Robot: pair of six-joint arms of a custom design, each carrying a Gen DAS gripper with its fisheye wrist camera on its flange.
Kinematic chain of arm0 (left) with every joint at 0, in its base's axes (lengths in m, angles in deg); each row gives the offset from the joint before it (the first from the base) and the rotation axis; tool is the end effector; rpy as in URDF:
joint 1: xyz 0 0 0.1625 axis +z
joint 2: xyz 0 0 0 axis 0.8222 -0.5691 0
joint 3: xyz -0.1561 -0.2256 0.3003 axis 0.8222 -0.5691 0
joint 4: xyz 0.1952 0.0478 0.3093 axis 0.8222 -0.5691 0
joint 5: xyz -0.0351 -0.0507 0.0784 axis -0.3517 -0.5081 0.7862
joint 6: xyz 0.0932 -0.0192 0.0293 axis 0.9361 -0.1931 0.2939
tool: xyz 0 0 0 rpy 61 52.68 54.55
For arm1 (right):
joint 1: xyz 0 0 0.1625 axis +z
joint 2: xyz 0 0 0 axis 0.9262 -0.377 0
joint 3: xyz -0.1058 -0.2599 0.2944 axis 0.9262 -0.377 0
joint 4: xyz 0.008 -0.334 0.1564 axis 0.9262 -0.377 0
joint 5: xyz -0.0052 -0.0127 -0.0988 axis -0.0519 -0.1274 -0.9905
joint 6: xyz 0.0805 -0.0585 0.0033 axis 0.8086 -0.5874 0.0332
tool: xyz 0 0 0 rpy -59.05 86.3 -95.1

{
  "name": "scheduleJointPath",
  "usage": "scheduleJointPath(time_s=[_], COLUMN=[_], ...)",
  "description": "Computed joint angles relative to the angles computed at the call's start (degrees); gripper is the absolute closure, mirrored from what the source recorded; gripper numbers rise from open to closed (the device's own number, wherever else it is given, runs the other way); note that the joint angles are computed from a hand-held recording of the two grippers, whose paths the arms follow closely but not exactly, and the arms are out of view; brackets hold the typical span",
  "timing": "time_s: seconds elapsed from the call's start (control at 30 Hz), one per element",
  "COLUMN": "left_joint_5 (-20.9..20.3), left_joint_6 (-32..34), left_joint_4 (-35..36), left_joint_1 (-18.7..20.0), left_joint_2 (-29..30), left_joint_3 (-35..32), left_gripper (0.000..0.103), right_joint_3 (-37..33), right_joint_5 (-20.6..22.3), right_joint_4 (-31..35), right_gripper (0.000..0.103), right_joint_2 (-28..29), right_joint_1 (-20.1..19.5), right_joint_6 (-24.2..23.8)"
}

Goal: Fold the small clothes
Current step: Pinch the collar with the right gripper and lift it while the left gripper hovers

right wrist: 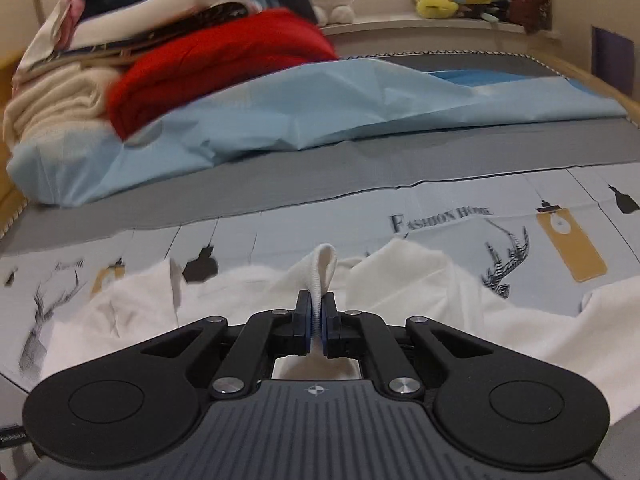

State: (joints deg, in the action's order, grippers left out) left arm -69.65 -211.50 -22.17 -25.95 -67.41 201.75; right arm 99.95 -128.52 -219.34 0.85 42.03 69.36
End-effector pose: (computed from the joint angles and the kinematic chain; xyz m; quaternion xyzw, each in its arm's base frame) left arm -0.0258 -0.2534 0.3034 -0.2266 0.7821 -0.3691 0.4480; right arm 0.2617 -0.4532 0.1089 0.2237 -0.9032 0.3120 0.1918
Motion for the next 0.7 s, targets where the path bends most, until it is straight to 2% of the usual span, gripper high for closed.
scheduleJointPath(time_s=[0.13, 0.17, 0.2, 0.23, 0.27, 0.3, 0.37, 0.4, 0.43, 0.5, 0.57, 0.63, 0.7], left_joint_5=[-0.4, -0.8, -1.4, -2.0, -2.3, -2.3, -2.6, -2.4, -2.2, -1.5, -0.4, 0.5, 1.9], left_joint_6=[-0.5, -0.8, -1.1, -1.3, -1.1, -0.4, 0.3, 0.7, 0.6, 1.0, 4.5, 8.0, 10.5], left_joint_4=[2.2, 2.7, 3.1, 3.2, 3.1, 2.7, 2.2, 2.0, 2.0, 2.2, -0.2, -3.9, -7.6], left_joint_1=[0.0, -0.2, -0.6, -1.0, -1.2, -0.8, -1.4, -1.9, -2.9, -5.0, -6.1, -5.7, -4.3], left_joint_2=[-1.0, -1.0, -1.1, -1.3, -1.5, -1.5, -1.8, -2.2, -2.6, -3.1, -3.8, -3.3, -1.8], left_joint_3=[-0.2, -0.3, -0.5, -0.6, -0.6, -0.7, -0.8, -0.7, -0.5, -0.1, 0.8, 1.5, 2.3], left_gripper=[0.018, 0.017, 0.017, 0.017, 0.017, 0.017, 0.017, 0.017, 0.017, 0.017, 0.017, 0.017, 0.017], right_joint_3=[0.4, 0.7, 1.5, 3.1, 4.4, 4.9, 5.3, 5.8, 6.1, 5.5, 6.1, 8.6, 11.4], right_joint_5=[-5.0, -6.4, -6.5, -4.2, -2.7, -2.6, -3.4, -3.5, -4.2, -7.7, -9.1, -5.7, -1.1], right_joint_4=[1.0, 1.2, -0.7, -5.1, -7.9, -8.2, -9.5, -12.2, -14.5, -14.5, -14.4, -14.1, -13.8], right_gripper=[0.098, 0.093, 0.091, 0.091, 0.084, 0.074, 0.064, 0.059, 0.056, 0.055, 0.055, 0.055, 0.055], right_joint_2=[1.2, 1.9, 2.8, 3.2, 3.2, 2.7, 1.8, 1.7, 1.9, 2.6, 2.3, 0.3, -1.5], right_joint_1=[-4.0, -5.3, -6.8, -8.0, -8.5, -8.5, -8.0, -8.0, -7.8, -7.2, -7.0, -7.3, -7.5], right_joint_6=[0.3, 0.0, -0.9, -2.8, -4.2, -3.8, -1.7, -2.4, -4.0, -8.3, -9.4, -8.0, -9.1])
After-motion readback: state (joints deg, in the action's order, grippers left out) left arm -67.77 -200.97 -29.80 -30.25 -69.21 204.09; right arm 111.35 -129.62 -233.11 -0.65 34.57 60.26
